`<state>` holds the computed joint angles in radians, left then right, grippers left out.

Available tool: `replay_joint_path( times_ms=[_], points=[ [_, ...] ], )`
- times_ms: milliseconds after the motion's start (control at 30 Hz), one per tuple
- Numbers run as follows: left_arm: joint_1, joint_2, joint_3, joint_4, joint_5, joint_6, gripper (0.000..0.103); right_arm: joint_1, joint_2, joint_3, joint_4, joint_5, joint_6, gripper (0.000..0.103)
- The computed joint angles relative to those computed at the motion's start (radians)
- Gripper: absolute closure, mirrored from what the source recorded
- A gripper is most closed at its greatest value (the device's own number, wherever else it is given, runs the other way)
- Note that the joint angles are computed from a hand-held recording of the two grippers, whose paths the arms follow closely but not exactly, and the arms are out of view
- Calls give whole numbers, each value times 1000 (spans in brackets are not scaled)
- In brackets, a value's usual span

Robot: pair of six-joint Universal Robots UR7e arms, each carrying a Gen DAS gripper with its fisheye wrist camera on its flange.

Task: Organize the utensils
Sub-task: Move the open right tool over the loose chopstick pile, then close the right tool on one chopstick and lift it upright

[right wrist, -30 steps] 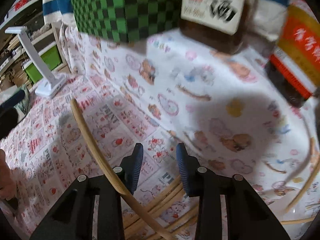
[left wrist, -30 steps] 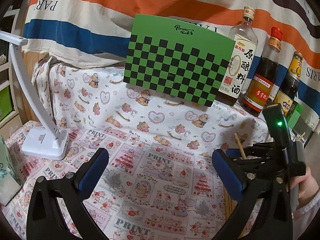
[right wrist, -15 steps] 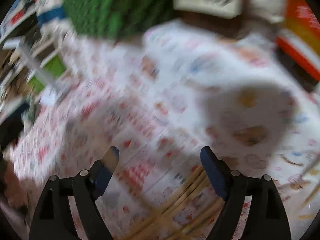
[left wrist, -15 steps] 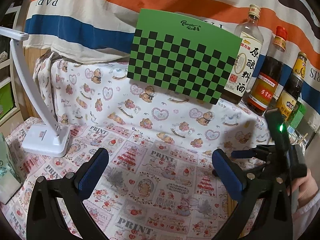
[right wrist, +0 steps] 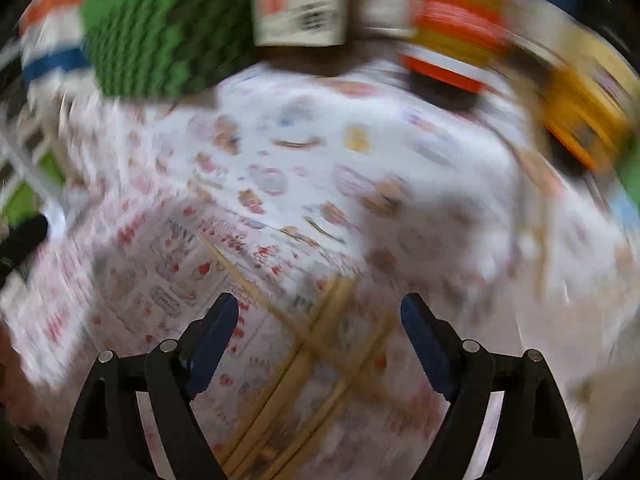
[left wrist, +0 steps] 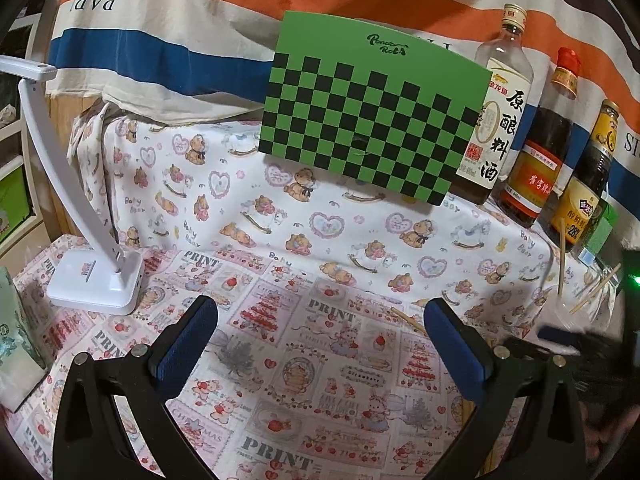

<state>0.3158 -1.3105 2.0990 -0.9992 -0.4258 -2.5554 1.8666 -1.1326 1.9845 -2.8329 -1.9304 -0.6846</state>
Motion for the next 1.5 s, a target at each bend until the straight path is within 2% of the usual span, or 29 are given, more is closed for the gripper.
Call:
replay_joint_path(
  times_ms=[133, 200, 233, 300, 400, 500, 567, 633, 733, 800, 867, 933, 1033, 1133, 1200, 1267, 1400, 1500],
  points=[
    [-2, 6, -3, 7, 0, -4, 1, -33, -91, 84, -33, 6, 105, 22],
    [-3, 7, -4, 10, 0, -7, 1, -53, -131, 125, -45, 15, 127, 35],
    [-3, 8, -5, 16, -2, -11, 1, -59, -141, 135, -43, 14, 135, 39],
    [-4, 9, -7, 23, -6, -22, 1, -89, -168, 153, -27, 49, 157, 53],
    [-3, 3, -3, 17, -7, -23, 1, -135, -157, 145, -67, 83, 164, 58],
    [1, 1, -3, 17, -9, -21, 1, -158, -145, 124, -106, 115, 103, 61],
    [4, 0, -2, 12, -12, -15, 1, -160, -140, 76, 4, 135, 52, 61],
    [7, -6, 3, -6, -13, 0, 1, -154, -127, 45, 67, 144, -23, 61],
    [11, -7, 0, -11, -26, 13, 1, -116, -82, 12, 107, 22, -173, 61],
    [15, -11, 2, -29, -28, 38, 1, -95, -40, 3, 63, -86, -244, 61],
    [18, -17, 10, -65, -25, 75, 1, -93, -14, -18, 84, -124, -266, 61],
    [24, -19, 17, -103, -24, 117, 1, -98, 1, -29, 102, -124, -278, 61],
    [28, -12, 16, -126, -23, 152, 1, -115, 8, -42, 150, -76, -278, 62],
    [30, -7, 12, -130, -27, 162, 1, -133, 5, -51, 170, -29, -238, 63],
    [27, -15, 18, -145, -29, 169, 1, -143, -14, -33, 167, -7, -259, 79],
    [23, -25, 26, -159, -24, 174, 1, -148, -38, -8, 163, 3, -292, 88],
    [20, -24, 24, -163, -26, 191, 1, -158, -106, 57, 171, 40, -309, 92],
    [16, -7, 11, -138, -21, 183, 1, -178, -190, 146, 121, 121, -330, 94]
  ],
)
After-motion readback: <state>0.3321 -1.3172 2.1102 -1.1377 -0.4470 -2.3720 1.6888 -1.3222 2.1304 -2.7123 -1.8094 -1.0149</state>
